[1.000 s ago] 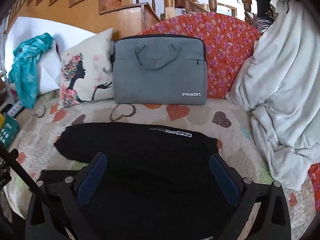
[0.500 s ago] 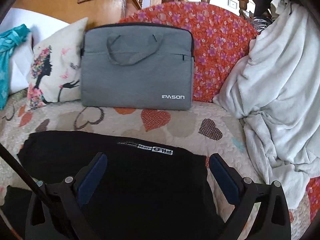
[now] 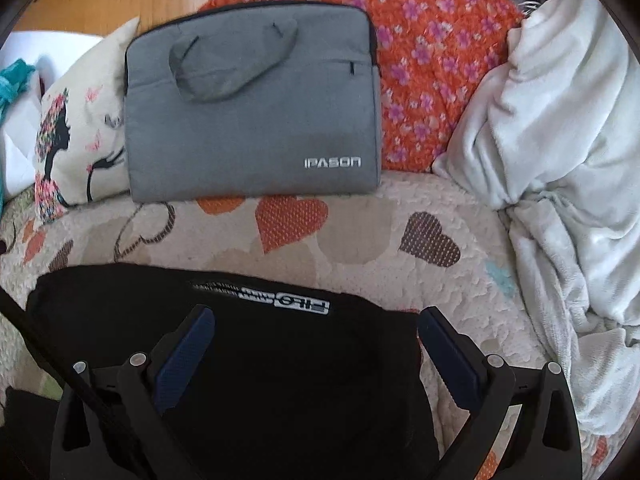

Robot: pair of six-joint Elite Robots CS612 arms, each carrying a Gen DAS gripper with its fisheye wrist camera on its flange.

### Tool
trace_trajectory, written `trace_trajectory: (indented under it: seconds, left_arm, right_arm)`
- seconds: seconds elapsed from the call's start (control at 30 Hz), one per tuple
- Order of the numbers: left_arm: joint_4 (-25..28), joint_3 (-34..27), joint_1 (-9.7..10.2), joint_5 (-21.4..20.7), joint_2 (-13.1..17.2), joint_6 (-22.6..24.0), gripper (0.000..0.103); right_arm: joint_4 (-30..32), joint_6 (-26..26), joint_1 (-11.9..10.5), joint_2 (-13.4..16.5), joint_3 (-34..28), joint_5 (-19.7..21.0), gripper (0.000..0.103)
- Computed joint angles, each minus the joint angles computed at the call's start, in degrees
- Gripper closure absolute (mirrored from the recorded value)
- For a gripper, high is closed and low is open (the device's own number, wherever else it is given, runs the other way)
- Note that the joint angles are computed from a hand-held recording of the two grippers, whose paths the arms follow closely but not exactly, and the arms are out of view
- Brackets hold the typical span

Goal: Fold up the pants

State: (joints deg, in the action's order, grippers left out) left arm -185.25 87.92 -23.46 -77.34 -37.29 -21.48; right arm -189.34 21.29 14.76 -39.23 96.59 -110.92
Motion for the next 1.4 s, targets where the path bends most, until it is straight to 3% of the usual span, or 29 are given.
trace_trajectory:
  seconds: [0.2,0.4,0.7,0.9,1.13,1.2,1.27,1.33,1.37,1.4]
  left_arm:
    - [5.2,-4.8,1.63,-6.3,2.5,3.0,0.016]
    - [9.7,-9.2,4.07,-13.6,5.2,0.7,0.016]
    - [14.3,-11.7,4.39,-13.1,7.0,2.1,0.016]
    - [15.3,-12.7,3.53,-11.4,8.2,4.9,0.014]
    - [15.2,-12.5,3.1,-12.2,8.1,7.2,0.012]
    - [16.0,-12.3,2.52,-10.9,7.9,7.4,0.023]
    - [15.2,-11.2,1.57,-8.7,7.2,8.9,0.093]
    - [14.9,-10.7,1.52,-11.6,6.6,9.2,0.092]
    - [13.6,-10.2,1.25,-11.3,6.4,9.7,0.092]
    - [12.8,-9.6,0.78,-10.3,6.0,10.6,0.092]
  right_arm:
    - [0.2,-1.9,-0.6,0.5,-0.1,4.7,0.0]
    - [4.8,-5.2,-1.3,1.4,-4.2,10.1,0.0]
    - [22.0,-13.9,-2.3,5.1,-16.1,16.6,0.001]
    - [27.9,-17.4,-2.4,6.9,-19.8,18.1,0.002]
    - [30.6,-16.8,-2.4,8.4,-21.9,20.8,0.003]
    - [30.6,-17.1,-2.2,8.7,-22.2,20.7,0.003]
    - [30.8,-17.4,-2.1,8.9,-22.6,21.3,0.007]
    - [30.4,-18.1,-1.9,8.7,-22.4,22.0,0.018]
    - [30.0,-18.6,-1.8,8.5,-22.1,22.7,0.034]
    - [29.9,-18.9,-1.8,8.3,-21.9,23.3,0.044]
